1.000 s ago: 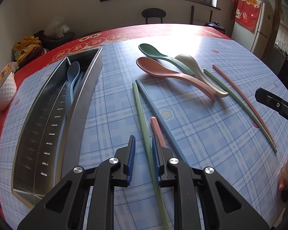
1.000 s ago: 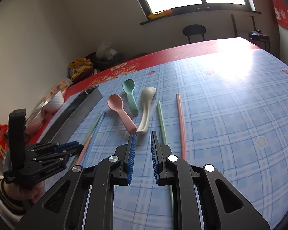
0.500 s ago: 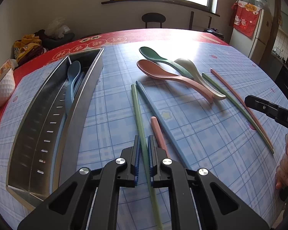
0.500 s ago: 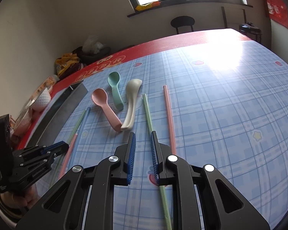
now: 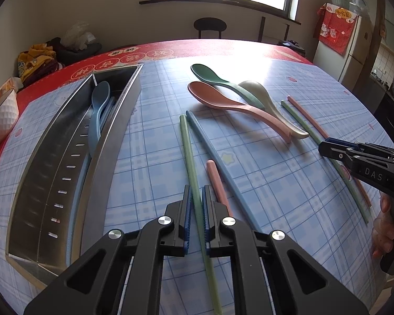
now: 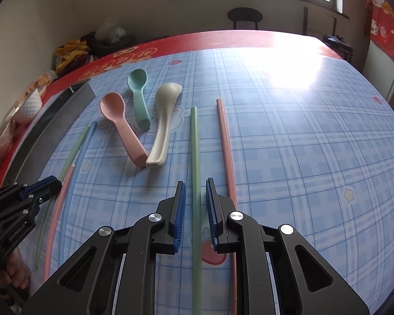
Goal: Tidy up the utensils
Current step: 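Grasp another green chopstick with the right gripper while left holds its chopstick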
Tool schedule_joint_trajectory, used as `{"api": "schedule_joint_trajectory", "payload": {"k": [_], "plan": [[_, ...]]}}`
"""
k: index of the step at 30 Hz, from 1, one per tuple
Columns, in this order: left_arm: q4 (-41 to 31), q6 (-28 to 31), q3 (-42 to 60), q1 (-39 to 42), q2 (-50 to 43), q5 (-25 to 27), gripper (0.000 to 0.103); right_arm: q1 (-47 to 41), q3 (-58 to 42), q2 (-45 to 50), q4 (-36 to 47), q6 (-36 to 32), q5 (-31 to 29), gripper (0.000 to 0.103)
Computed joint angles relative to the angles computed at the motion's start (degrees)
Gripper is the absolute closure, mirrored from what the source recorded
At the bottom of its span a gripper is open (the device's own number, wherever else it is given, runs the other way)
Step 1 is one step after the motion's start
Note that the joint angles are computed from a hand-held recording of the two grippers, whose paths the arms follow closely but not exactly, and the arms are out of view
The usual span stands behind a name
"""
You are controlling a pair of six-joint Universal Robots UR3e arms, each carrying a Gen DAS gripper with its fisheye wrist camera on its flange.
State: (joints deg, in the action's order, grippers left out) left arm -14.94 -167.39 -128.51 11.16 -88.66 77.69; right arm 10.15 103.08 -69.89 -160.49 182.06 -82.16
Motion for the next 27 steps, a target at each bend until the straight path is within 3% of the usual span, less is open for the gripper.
{"api": "schedule_joint_trajectory", "payload": {"k": [10, 17, 27], "plan": [[-0.85, 0.46, -0.55, 2.01, 0.62, -2.78, 0.095, 0.31, 0.55, -0.75, -0.1, 0.7, -0.42, 0.087], [-0.65, 0.46, -0.33, 1.86, 0.23, -2.58, 0.095, -3.33, 2.35, -0.7, -1.83, 2.22, 5.23, 0.095], [0.07, 0.13, -0.16, 0.67, -0.26, -1.12, 0.094, -6.13, 6.67, -2.07, -6.76, 3.83, 9.97, 0.097]]}}
